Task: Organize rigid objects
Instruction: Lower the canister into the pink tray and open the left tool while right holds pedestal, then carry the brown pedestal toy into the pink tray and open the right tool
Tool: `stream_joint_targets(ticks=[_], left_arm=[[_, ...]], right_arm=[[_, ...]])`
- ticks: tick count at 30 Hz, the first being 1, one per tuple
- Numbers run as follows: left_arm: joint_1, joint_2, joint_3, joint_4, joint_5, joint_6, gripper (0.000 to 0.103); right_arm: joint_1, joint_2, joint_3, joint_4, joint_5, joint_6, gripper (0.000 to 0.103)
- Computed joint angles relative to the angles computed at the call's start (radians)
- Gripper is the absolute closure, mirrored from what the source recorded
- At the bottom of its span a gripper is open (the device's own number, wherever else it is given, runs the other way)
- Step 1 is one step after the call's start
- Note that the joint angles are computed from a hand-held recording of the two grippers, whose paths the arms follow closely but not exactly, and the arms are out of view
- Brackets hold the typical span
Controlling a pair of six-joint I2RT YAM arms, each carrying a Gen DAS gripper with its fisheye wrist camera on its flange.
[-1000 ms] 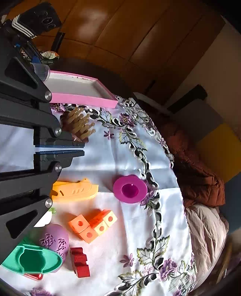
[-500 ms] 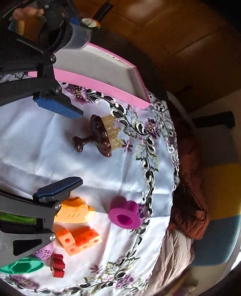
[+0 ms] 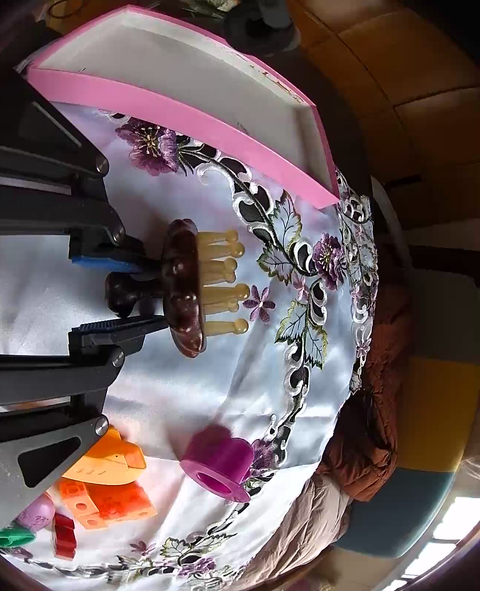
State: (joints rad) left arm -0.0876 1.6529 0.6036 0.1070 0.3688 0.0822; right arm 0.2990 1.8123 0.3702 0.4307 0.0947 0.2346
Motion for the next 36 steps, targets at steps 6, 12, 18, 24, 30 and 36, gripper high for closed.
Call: stream_joint_targets(ticks=[6, 12, 18, 24, 30, 36], left_arm=[[-0.001, 0.22, 0.175, 0.003, -0.079, -0.007, 0.029], [-0.019, 0.37, 0.316, -0.019, -0.196, -0.035, 0.028], [0.001, 0.354, 0.299, -0.012, -0.22, -0.037, 0.021], [0.025, 0.17, 0.113, 0.038, -0.178, -0.056, 0.021], [-0.042, -0.096, -0.147, 0.076, -0.238, -0.044, 0.021], [-0.11, -0.31, -0.295, 0.052, -0.287, -0.072, 0.021]], right_arm=[[-0.003, -0.006, 0.008, -0.027, -0.018, 0.011, 0.081], [0.006, -0.005, 0.002, -0.019, -0.006, 0.01, 0.081], [0.016, -0.003, 0.004, -0.019, 0.011, 0.012, 0.081], [0.026, 0.001, 0.005, -0.015, 0.028, 0.021, 0.081], [0.036, 0.006, 0.001, -0.003, 0.045, 0.03, 0.081], [0.036, 0.011, -0.007, 0.013, 0.047, 0.055, 0.081]])
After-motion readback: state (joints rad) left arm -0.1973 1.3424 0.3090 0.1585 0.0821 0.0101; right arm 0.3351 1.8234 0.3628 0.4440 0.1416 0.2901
